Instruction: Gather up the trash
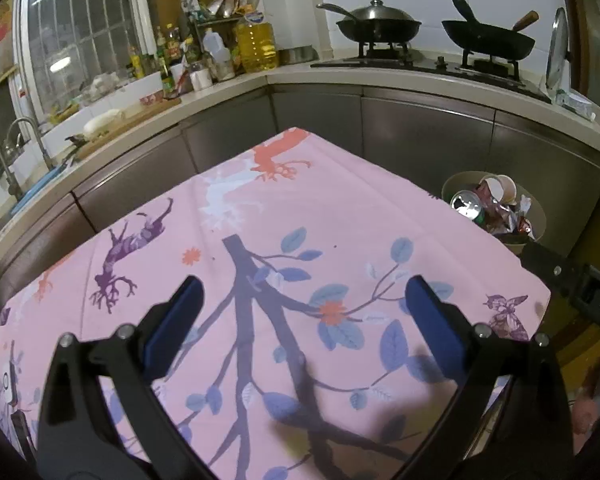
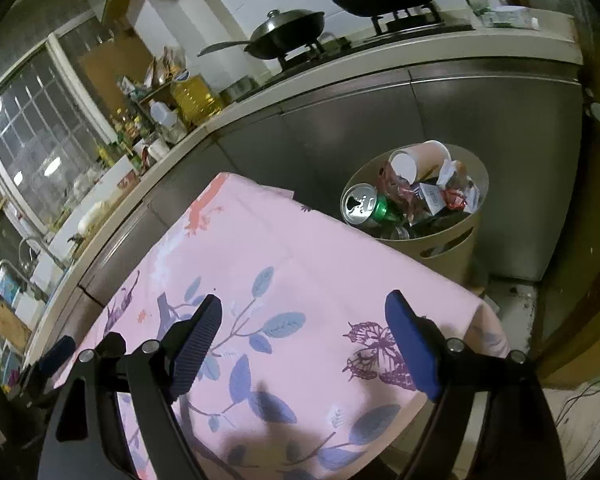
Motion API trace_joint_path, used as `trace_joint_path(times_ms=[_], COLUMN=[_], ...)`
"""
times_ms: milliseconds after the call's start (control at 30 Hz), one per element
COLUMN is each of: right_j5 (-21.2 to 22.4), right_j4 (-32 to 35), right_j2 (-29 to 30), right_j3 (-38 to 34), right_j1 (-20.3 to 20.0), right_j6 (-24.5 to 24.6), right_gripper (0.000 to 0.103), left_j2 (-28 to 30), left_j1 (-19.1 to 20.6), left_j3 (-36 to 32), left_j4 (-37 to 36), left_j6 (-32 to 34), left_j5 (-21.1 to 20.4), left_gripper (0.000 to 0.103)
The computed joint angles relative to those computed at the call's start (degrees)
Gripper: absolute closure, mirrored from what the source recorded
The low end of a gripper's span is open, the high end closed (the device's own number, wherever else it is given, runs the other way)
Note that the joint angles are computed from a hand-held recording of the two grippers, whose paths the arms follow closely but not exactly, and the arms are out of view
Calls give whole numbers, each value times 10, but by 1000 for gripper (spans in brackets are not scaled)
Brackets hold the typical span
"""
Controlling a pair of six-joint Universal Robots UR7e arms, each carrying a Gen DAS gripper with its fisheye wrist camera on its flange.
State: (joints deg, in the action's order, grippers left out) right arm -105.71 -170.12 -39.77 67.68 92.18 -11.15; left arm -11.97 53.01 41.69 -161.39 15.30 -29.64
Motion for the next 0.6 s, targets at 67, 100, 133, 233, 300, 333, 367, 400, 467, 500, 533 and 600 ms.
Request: trace_joint_path(times_ms=[67,100,133,233,300,333,367,400,467,500,533,600], right_j5=[0,0,-2,-2,-1,0,0,2,2,3,4,6], right_j4=[6,6,5,8,10,11,11,12,13,15,17,23], right_j2=[0,0,0,1,1,2,2,2,1,1,1,0], right_j3=[0,0,1,1,0,0,1,1,3,4,4,3], right_j1=[0,1,1,1,1,1,1,1,1,0,0,0], right_j6=[2,1,2,5,6,7,7,7,8,8,9,12], right_gripper=[23,23,23,23,23,23,23,23,23,23,23,23], left_j2=[-4,-6,-7,-8,-9,-9,-10,-10,-10,-10,-11,-11], left_j1=[-1,-2,-2,-3,-3,-4,-4,-4,-4,-4,-4,-3], left_j3=[8,12,14,17,18,18,20,20,20,20,20,21], left_j4=[-3,-4,-5,-7,-5,-3,-2,-1,1,2,4,4], left_j6=[-3,-4,-5,-5,-8,-11,-13,-13,-14,-15,-16,-16], left_j5=[-3,-4,-5,-4,-4,-3,-3,-2,-4,-4,-6,-7], left_gripper=[6,6,6,6,6,6,6,6,6,6,6,6])
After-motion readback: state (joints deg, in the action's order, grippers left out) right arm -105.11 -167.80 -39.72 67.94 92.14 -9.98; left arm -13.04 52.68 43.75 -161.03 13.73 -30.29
